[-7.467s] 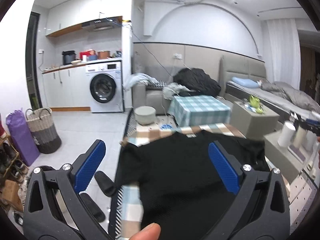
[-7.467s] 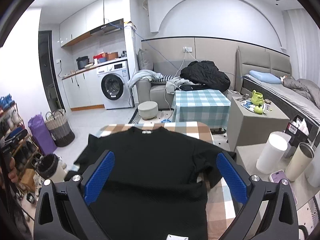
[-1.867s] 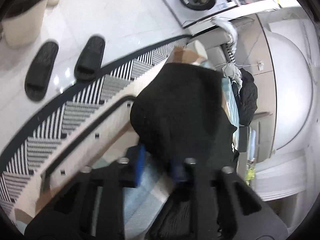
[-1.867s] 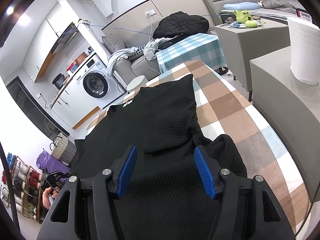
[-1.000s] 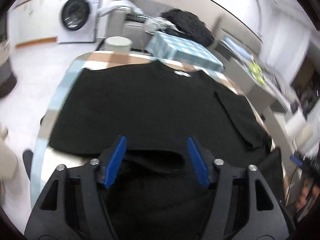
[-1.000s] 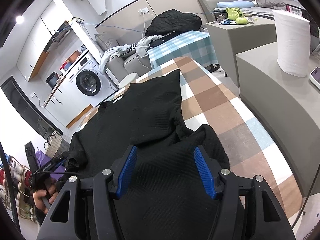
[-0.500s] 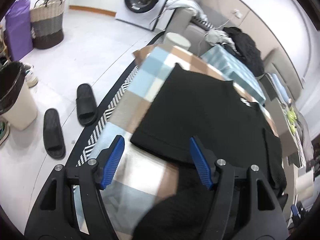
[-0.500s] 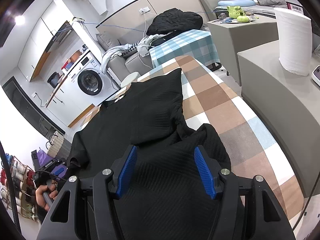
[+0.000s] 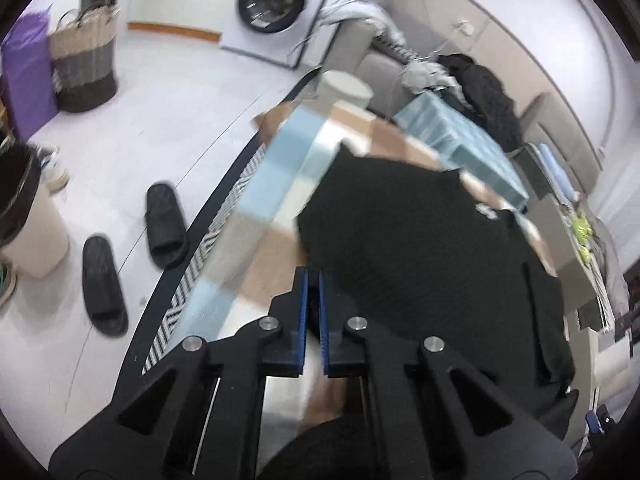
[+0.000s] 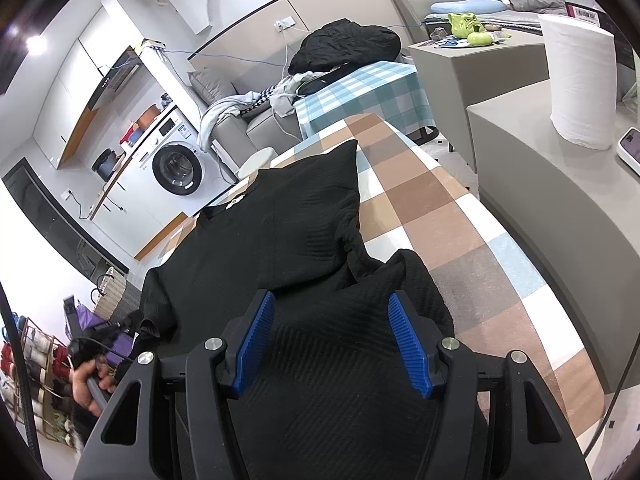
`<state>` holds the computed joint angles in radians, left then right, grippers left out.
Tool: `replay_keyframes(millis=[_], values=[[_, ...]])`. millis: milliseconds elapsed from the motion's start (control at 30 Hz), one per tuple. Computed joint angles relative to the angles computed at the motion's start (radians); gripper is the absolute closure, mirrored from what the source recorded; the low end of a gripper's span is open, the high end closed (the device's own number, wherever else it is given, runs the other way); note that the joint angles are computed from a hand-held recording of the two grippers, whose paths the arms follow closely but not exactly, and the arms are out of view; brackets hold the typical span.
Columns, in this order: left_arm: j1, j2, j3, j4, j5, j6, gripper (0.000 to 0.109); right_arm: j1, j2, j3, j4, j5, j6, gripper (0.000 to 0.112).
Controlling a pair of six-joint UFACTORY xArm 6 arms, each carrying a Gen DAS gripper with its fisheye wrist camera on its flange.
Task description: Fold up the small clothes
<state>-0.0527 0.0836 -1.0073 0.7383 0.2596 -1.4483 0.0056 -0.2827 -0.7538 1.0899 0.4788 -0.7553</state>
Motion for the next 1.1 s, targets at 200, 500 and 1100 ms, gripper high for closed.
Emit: replay_keyframes(millis=[200,500,1100], values=[[-0.045,0.110,-0.269,-0.107,0.001,0.226,0.106,-0.009,-0.007,0.003,-0.009,0.001,0.010,0.051],[-0.143,0.291,-0.564,-0.300,0.059,0.497,0.055,-0.028,-0.021,0.011,-0.059,-0.021,0.051,0.051],[-0.371,-0.589,0.261,0.270,0.364,-0.050,0.024,-0.057,-0.239,0.124,-0.198,0.017,-0.075,0.024]])
